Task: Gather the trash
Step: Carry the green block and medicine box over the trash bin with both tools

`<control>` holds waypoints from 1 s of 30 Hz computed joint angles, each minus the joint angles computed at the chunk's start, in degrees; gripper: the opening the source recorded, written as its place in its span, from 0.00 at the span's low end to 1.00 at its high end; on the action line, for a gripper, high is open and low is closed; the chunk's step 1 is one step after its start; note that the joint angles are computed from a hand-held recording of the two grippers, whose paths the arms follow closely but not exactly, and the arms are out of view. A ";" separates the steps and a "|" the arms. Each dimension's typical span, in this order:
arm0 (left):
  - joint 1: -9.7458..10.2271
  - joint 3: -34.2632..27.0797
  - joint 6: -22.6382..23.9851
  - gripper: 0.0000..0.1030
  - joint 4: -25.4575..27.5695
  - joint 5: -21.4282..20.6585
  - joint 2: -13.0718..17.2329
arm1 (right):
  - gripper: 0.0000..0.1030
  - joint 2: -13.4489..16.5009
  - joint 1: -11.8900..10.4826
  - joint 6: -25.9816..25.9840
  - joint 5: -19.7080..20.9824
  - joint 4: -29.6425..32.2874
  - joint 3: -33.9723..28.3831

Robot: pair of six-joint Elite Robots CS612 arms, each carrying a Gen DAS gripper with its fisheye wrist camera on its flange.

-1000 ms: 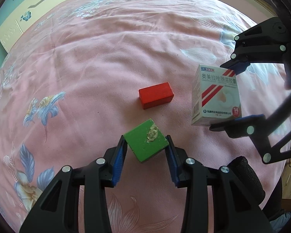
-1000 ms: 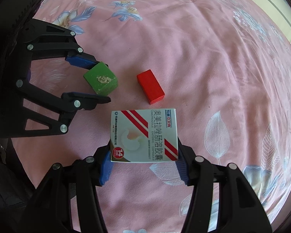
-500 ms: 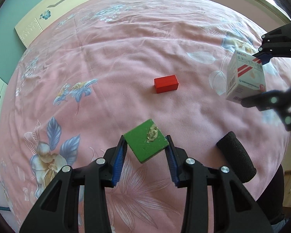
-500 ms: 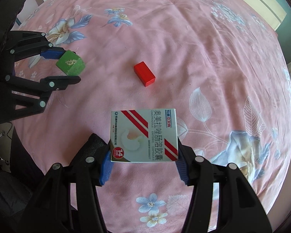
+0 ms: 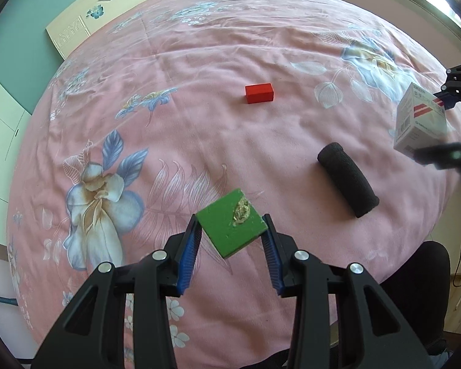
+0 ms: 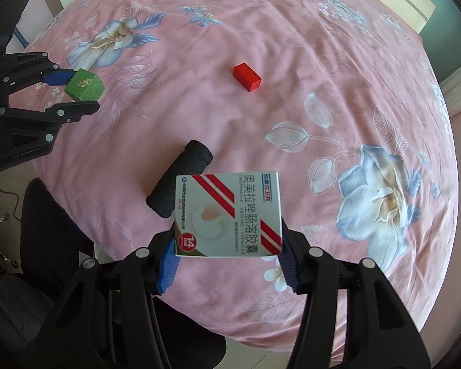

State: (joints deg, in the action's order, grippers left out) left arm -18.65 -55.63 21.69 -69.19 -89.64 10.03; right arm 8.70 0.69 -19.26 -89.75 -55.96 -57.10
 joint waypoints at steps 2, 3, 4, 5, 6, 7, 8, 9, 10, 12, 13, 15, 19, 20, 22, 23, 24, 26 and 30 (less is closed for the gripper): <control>0.00 -2.39 -0.71 0.41 1.57 0.21 0.82 | 0.54 0.62 0.26 0.44 -0.32 1.29 -2.08; 0.05 -3.51 -0.79 0.41 2.40 -0.08 1.17 | 0.54 0.97 0.44 0.32 -0.42 1.88 -3.22; 0.11 -4.53 -1.06 0.41 3.20 -0.25 1.49 | 0.54 1.24 0.61 0.33 -0.62 2.50 -4.16; 0.14 -5.57 -1.22 0.41 4.02 -0.29 1.83 | 0.54 1.51 0.79 0.65 -1.00 3.07 -5.11; 0.18 -6.59 -1.39 0.41 4.58 -0.38 2.19 | 0.54 1.79 0.96 0.75 -1.23 3.57 -6.06; 0.25 -7.56 -1.81 0.41 5.25 -0.48 2.51 | 0.54 2.09 1.10 0.66 -1.24 4.11 -7.06; 0.28 -8.44 -2.00 0.41 5.86 -0.39 2.82 | 0.54 2.33 1.24 0.84 -1.41 4.67 -7.93; 0.32 -9.36 -2.02 0.41 6.52 -0.38 3.14 | 0.54 2.60 1.40 1.00 -1.73 5.10 -8.81; 0.39 -10.27 -2.11 0.41 7.22 -0.54 3.44 | 0.54 2.87 1.50 1.07 -1.62 5.60 -9.73; 0.54 -11.99 -1.91 0.41 8.43 -0.89 4.02 | 0.54 3.40 1.81 1.16 -1.99 6.86 -11.44; 0.60 -12.84 -1.95 0.41 9.27 -1.05 4.29 | 0.54 3.73 1.93 1.22 -1.91 7.27 -12.40; 0.66 -14.59 -1.62 0.41 10.49 -1.03 4.93 | 0.54 4.32 2.19 1.60 -2.05 8.35 -14.08; 0.79 -18.11 -1.48 0.41 12.94 -0.83 6.30 | 0.54 5.70 2.71 2.98 -2.46 10.06 -17.35; 0.84 -18.92 -1.68 0.41 13.53 -0.78 6.65 | 0.54 6.09 2.83 3.38 -2.46 10.41 -18.18; 0.92 -20.75 -1.35 0.41 14.90 -1.24 7.44 | 0.54 6.78 3.18 3.85 -2.78 11.32 -19.60; 0.93 -21.69 -1.14 0.41 15.65 -1.32 7.87 | 0.54 7.12 3.30 3.93 -2.61 11.82 -20.29; 0.92 -22.45 -0.88 0.41 16.24 -1.37 8.22 | 0.54 7.43 3.48 4.10 -2.74 12.13 -20.87; 0.88 -24.11 -0.07 0.41 17.39 -1.55 8.99 | 0.54 7.95 3.68 4.15 -2.17 13.10 -21.87; 0.81 -26.90 1.06 0.41 19.46 -2.04 10.31 | 0.54 9.03 4.15 3.99 -1.64 14.75 -23.74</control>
State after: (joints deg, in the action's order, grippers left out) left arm -17.84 -82.54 22.75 -49.73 -91.68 20.34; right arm 17.73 4.84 -15.26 -91.39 -41.21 -80.85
